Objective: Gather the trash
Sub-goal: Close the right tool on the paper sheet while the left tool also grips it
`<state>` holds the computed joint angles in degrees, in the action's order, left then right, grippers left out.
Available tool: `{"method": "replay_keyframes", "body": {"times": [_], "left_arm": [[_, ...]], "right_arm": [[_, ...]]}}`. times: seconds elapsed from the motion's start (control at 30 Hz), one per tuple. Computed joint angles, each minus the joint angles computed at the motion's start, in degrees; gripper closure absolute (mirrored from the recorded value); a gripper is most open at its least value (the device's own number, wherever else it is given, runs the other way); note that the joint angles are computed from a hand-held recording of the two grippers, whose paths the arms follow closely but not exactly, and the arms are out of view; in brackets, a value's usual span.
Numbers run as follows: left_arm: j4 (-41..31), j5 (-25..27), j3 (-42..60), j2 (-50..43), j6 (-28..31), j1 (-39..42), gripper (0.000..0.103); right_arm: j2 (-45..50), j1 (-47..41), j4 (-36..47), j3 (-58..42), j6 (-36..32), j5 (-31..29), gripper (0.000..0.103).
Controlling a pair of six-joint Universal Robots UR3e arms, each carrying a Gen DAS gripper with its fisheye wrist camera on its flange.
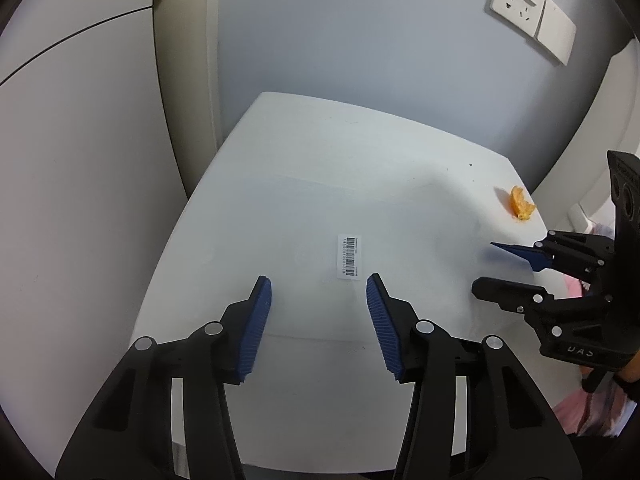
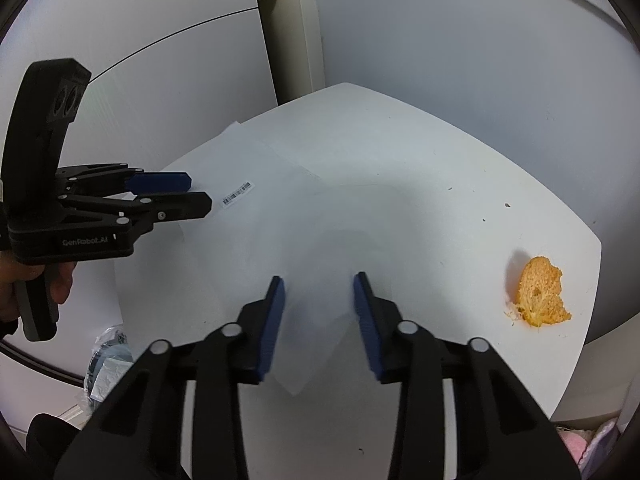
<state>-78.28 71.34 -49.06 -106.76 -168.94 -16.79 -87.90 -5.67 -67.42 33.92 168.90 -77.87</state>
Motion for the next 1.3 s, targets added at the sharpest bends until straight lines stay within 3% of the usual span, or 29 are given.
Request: {"method": "replay_keyframes", "body": {"times": [0.13,0.33,0.6,0.8,0.9,1.0,1.03,1.3], "left_arm": [[1.6,0.2,-1.6,1.2,-0.4,0.1,0.054],[2.9,2.5,-1.3,1.0,-2.3,0.6,0.036],[2.7,2.4,0.5,-1.5,-2.0,0.0,0.035],[4.4,2.8,0.5,-2.1,-2.0,-1.3,0.062],[4.3,2.0,0.1,-1.5,-1.8,-0.7,0.068],[5.1,2.5,0.1,-1.9,-2.4,-1.3,0.082],[5.3,2.4,0.1,-2.0,-2.6,-1.4,0.092],[6.0,1.9,0.1,-1.4,-4.6,-1.9,0.097]], "right_arm": [[0.1,-0.2,0.1,-0.1,-0.1,0.3,0.071],[0.5,-0.7,1.2,-1.4,-0.8,0.9,0.074],[0.8,-0.4,1.4,-2.0,-1.2,1.5,0.078],[1.8,0.7,1.1,-2.6,-0.8,1.9,0.082],[2.9,0.8,2.3,-4.3,-0.7,2.6,0.086],[3.4,0.7,2.9,-5.0,-0.8,3.3,0.090],[3.5,0.3,3.1,-5.1,-1.0,3.9,0.091],[1.5,-1.3,2.6,-2.7,-0.1,6.6,0.096]]}}
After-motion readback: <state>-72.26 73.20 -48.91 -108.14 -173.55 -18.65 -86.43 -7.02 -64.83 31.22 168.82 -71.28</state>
